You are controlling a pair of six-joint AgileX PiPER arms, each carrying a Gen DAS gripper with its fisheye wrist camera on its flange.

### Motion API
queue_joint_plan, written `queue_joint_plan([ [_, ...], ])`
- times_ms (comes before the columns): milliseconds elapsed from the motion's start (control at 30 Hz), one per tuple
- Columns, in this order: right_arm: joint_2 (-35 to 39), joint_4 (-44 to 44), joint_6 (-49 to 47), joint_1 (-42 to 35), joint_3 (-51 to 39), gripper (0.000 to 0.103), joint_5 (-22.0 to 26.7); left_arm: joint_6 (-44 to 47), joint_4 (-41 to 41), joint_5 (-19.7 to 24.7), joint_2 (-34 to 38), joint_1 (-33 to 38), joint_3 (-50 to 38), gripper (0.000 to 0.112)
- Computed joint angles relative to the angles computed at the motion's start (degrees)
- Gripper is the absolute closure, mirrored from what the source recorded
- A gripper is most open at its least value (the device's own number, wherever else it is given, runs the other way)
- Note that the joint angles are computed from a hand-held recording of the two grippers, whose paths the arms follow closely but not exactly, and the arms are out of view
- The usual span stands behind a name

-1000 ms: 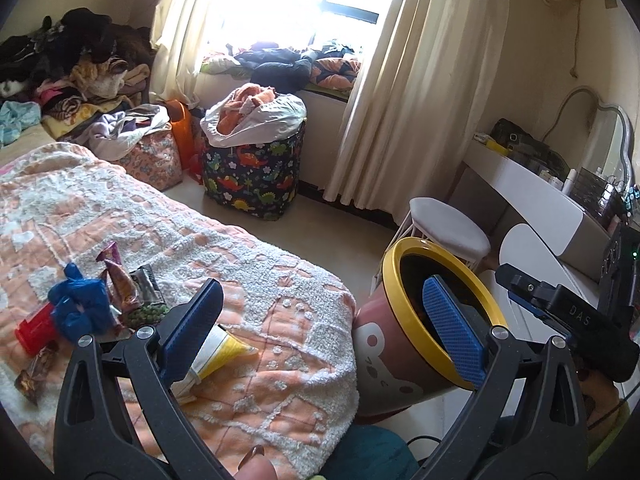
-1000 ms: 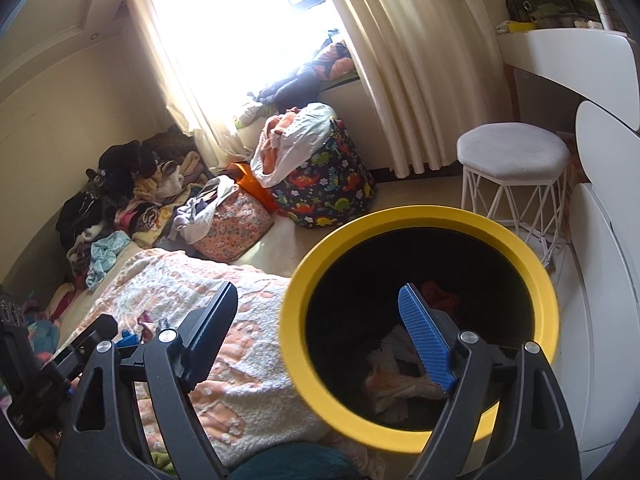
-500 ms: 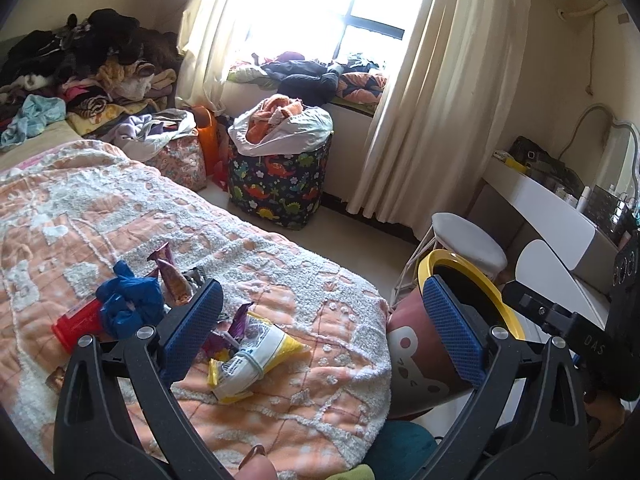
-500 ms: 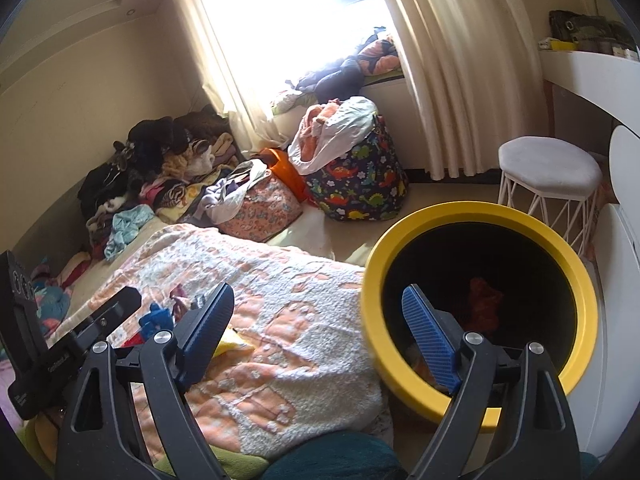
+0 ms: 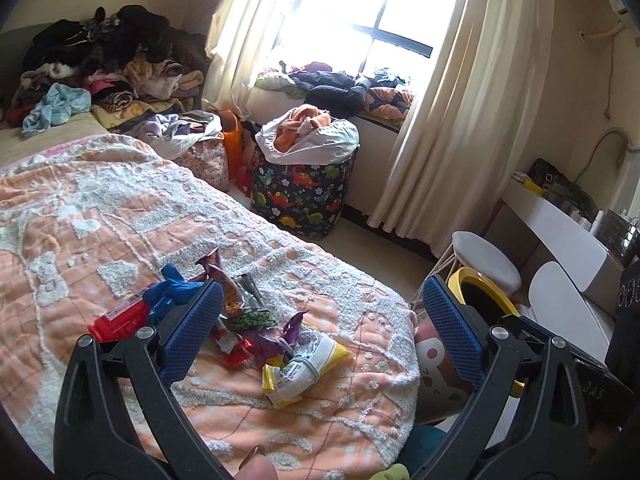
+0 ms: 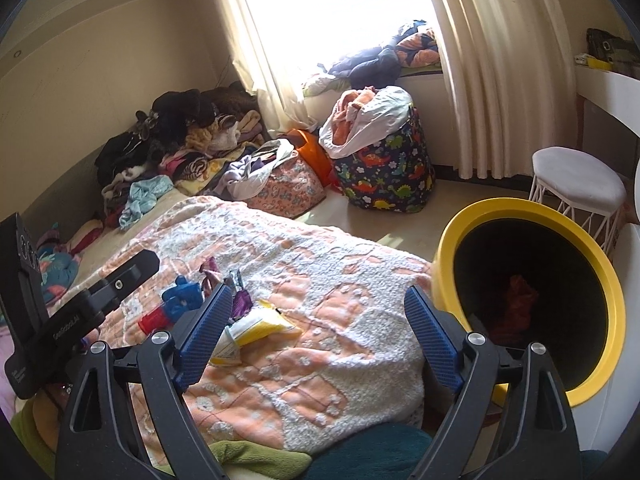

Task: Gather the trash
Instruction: 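Move both open tools back toward the red bottle and blue glove on the bed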

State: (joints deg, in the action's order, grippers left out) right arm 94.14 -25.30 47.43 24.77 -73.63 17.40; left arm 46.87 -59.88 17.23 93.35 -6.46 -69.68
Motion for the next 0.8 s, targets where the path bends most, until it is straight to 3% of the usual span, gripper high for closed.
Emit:
queue_joint_plan([
  [800,15.7,12.9,-11.4,3.6,-19.0,0.018,10.4,9.9,-11.1,4.3,2.8,13.8,-0.1,0.020],
])
